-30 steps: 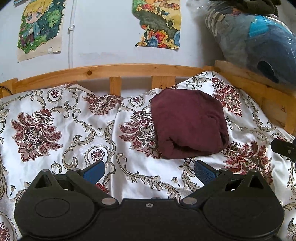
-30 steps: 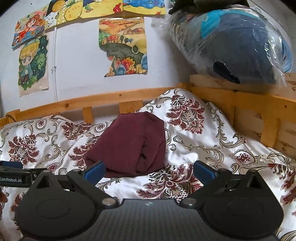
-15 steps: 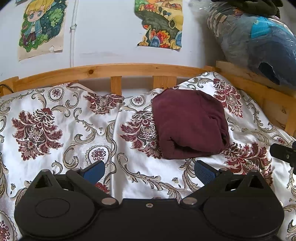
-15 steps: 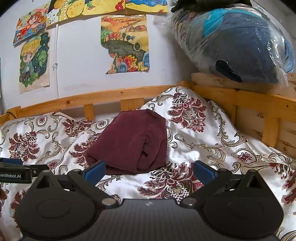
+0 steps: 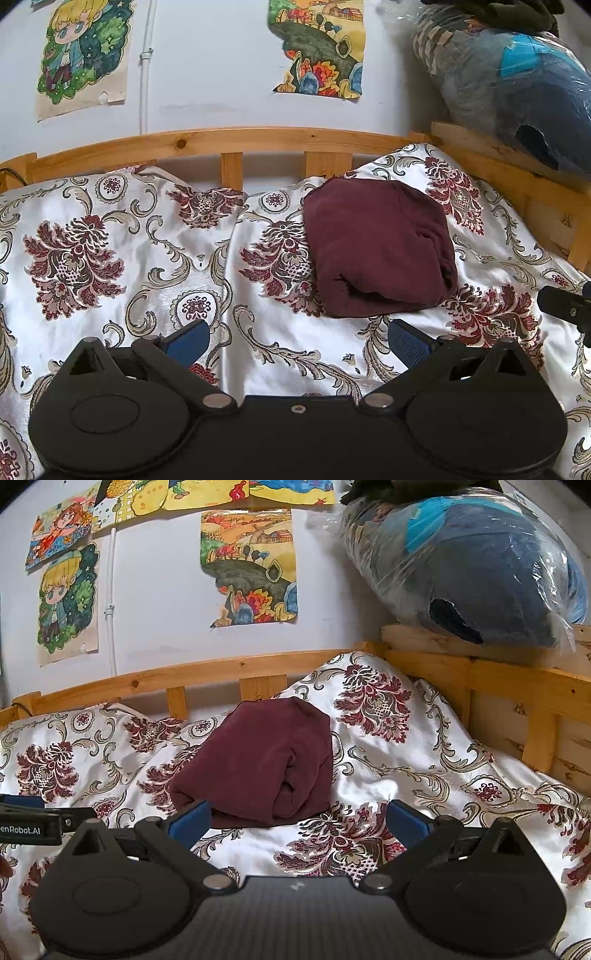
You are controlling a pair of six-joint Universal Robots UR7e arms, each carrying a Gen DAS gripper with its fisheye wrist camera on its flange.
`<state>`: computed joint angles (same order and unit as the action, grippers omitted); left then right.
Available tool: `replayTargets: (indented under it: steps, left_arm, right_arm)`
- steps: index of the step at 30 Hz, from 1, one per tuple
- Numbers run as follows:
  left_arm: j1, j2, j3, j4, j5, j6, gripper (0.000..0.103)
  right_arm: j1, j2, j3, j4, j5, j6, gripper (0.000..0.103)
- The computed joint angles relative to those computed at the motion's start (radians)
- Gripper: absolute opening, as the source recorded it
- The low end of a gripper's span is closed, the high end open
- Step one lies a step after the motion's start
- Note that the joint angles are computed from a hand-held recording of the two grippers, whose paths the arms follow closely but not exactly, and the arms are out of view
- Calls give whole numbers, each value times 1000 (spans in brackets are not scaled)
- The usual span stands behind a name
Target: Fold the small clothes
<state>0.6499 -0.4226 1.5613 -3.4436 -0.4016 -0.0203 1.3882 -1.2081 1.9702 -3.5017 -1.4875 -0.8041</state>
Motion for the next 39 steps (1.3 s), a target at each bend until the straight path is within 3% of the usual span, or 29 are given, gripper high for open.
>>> replayTargets:
  steps: [16,20,29,39]
  left_arm:
    - [0,0,-2,3,2,3,102]
    - [-4,-1,-11,57,28,-5,102]
    - [-8,12,-17,13,40,41,102]
    - [-1,-14,-2,138,53,-85,102]
  right_arm:
    - [-1,1,-1,0,0,1,103]
    - [-1,2,-1,0,0,2,103]
    - [-1,2,-2,0,0,1,103]
    - [-7,1,0,3,3,0,103]
